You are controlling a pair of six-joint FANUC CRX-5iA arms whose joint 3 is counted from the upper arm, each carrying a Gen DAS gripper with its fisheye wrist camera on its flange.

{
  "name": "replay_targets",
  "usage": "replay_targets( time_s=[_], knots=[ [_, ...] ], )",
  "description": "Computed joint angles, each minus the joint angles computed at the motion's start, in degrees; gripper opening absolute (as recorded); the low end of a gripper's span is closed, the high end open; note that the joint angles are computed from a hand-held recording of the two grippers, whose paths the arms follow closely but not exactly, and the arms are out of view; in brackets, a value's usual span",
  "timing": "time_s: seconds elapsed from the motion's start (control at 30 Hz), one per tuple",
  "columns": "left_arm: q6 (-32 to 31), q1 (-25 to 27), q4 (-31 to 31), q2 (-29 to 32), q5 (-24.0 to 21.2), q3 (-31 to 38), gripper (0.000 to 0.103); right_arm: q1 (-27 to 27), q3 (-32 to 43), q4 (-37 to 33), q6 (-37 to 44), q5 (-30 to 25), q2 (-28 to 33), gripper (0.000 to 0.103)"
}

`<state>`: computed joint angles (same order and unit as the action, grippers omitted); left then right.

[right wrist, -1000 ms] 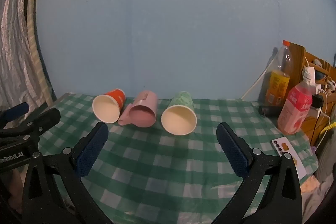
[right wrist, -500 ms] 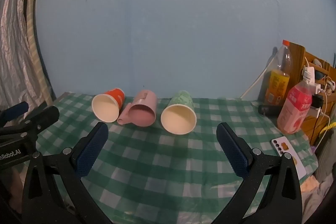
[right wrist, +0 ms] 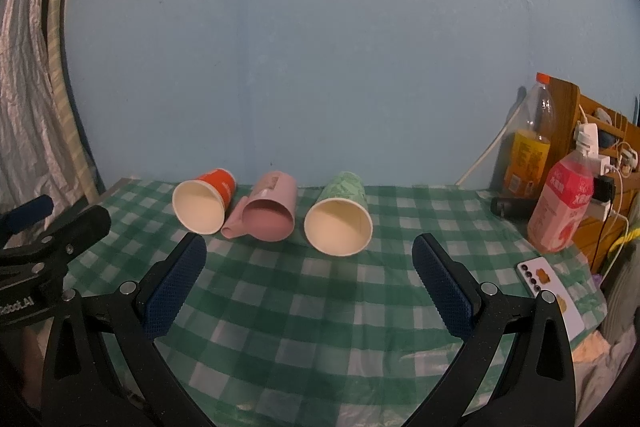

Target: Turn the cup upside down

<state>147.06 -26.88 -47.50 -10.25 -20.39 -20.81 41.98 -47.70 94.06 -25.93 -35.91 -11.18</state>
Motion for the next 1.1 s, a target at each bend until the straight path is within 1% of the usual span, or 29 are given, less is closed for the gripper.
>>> replay_targets(
  time_s=[0.23, 0.47, 0.7, 0.97, 1.1],
  knots=[
    [1.50, -0.31, -1.35, -0.30, -0.89, 0.26, 0.102, -0.40, -0.24, 0.68, -0.66, -0.12, -0.21, 0.101],
    [1.22, 0.63, -0.54, -0.65, -0.56, -0.07, 0.102, -0.27, -0.38, 0.71, -0.82, -0.61, -0.36, 0.101],
    [-0.60, 1.49, 1.29, -0.80, 0.31, -0.55, 0.102, -0.46, -0.46, 1.06, -1.05, -0.49, -0.40, 0.101],
    [-1.01, 1.71, 2.01, -0.81, 0.61, -0.89, 0.102, -0.35, -0.47, 0.96, -0.94, -0.60, -0.37, 0.101],
    [-3.31, 2.76, 4.73, -0.81, 1.74, -1.54, 0.102, -0.36, -0.42, 0.93, -0.92, -0.53, -0.35, 0.101]
  ],
)
